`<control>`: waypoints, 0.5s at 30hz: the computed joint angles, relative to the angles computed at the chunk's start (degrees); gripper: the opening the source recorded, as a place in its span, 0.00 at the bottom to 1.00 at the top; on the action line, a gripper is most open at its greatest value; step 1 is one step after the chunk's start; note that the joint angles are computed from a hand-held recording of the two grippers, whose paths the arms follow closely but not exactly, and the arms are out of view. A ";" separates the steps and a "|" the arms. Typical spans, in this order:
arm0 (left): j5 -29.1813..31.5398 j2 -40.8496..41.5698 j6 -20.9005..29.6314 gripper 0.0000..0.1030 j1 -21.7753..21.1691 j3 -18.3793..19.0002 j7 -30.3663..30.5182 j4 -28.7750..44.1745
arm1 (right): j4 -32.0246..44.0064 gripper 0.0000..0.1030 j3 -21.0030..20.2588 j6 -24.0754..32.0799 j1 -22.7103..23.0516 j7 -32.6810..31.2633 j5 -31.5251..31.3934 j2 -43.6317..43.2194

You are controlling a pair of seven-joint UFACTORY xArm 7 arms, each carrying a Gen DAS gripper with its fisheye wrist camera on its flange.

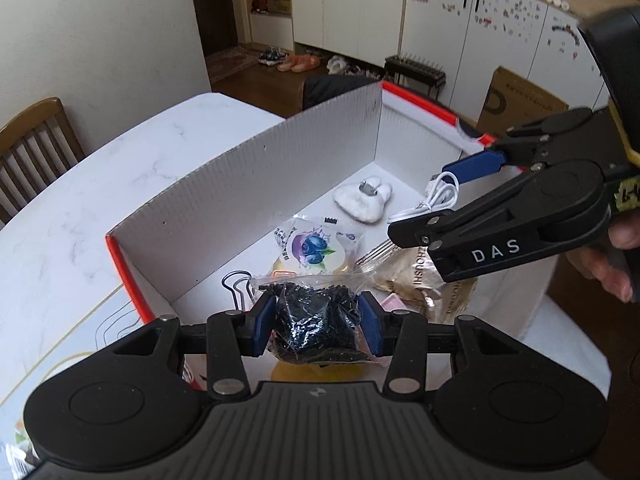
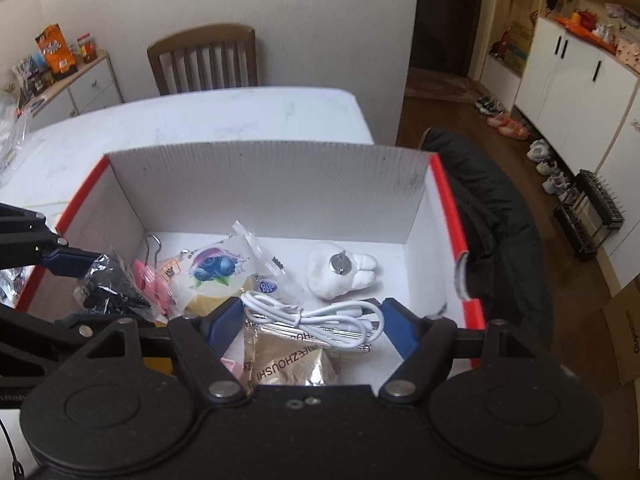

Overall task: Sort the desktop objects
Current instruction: 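Carry the black parts bag and white cable into the red shoebox with both tools, then open both tools to drop the parts bag and cable in the box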

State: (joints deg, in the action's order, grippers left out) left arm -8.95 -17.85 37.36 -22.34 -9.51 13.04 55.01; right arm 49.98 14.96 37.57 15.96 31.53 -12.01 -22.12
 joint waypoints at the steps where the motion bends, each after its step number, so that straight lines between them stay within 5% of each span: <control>1: 0.56 0.45 0.14 0.42 0.16 -0.19 -0.16 0.28 | 0.46 0.73 -0.13 0.38 0.01 -0.42 0.03 0.68; 15: 1.21 3.40 2.01 0.43 0.72 -0.23 -1.02 2.05 | 7.68 0.73 -2.61 7.14 2.33 -9.76 4.06 7.65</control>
